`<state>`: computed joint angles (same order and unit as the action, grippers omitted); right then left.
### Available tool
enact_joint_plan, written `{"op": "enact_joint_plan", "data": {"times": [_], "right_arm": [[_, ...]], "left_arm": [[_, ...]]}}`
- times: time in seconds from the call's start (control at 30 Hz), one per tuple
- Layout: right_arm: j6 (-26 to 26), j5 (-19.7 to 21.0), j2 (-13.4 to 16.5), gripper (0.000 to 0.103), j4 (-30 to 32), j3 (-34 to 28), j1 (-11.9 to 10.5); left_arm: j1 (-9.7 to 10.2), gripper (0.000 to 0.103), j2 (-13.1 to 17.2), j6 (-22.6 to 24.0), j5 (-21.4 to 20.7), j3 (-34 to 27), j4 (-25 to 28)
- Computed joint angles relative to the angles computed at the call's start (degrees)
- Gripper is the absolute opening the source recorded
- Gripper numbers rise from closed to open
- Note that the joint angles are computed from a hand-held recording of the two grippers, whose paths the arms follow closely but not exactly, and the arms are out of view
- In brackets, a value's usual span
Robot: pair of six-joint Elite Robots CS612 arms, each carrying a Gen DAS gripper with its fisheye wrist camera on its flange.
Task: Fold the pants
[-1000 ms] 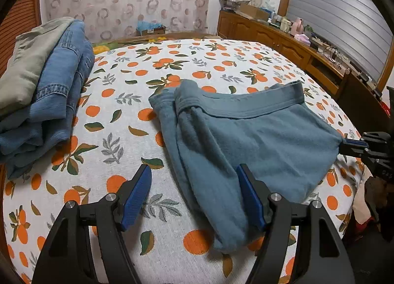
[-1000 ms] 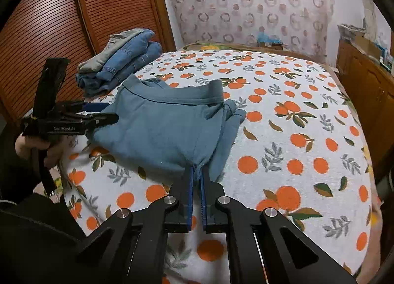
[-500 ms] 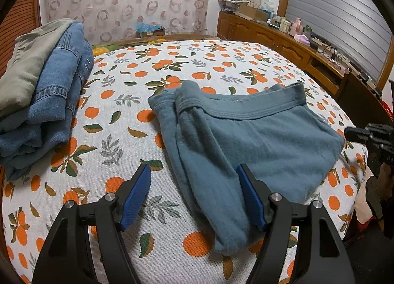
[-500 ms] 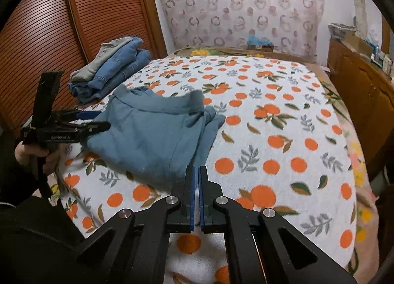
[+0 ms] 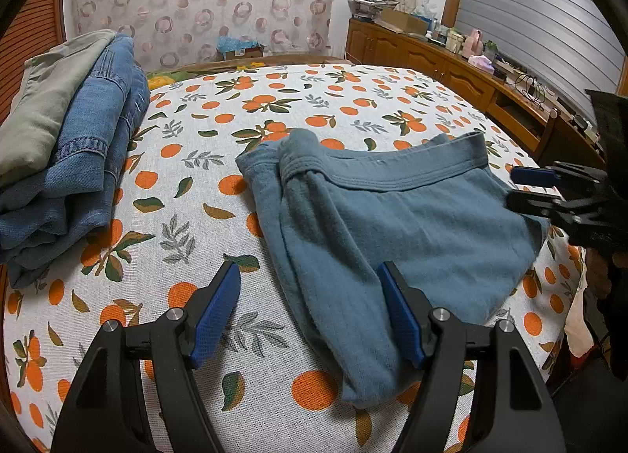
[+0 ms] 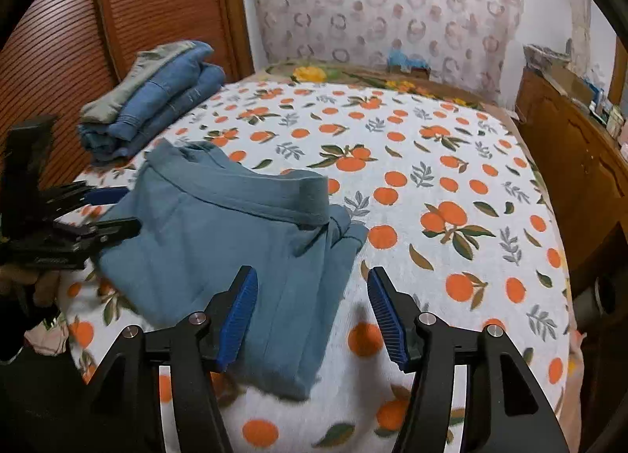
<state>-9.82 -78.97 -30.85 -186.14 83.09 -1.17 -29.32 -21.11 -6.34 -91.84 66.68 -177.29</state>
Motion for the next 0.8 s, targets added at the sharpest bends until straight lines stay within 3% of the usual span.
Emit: {"op": "enact_joint_plan", "data": {"times": [0.3,0.8], "right_arm": [[1.60,-5.18,1.67,0.061,4.40,-4.17,1.43],[2.15,-4.45,3.40,0.068,1.85,-5.63,1.27]], "left_arm": [[0.01,0.073,-0.02,0.01,0.01,0.00,0.03],[0.73,0.073,0.12,-2.07,-1.73,-2.39,2.50]]}}
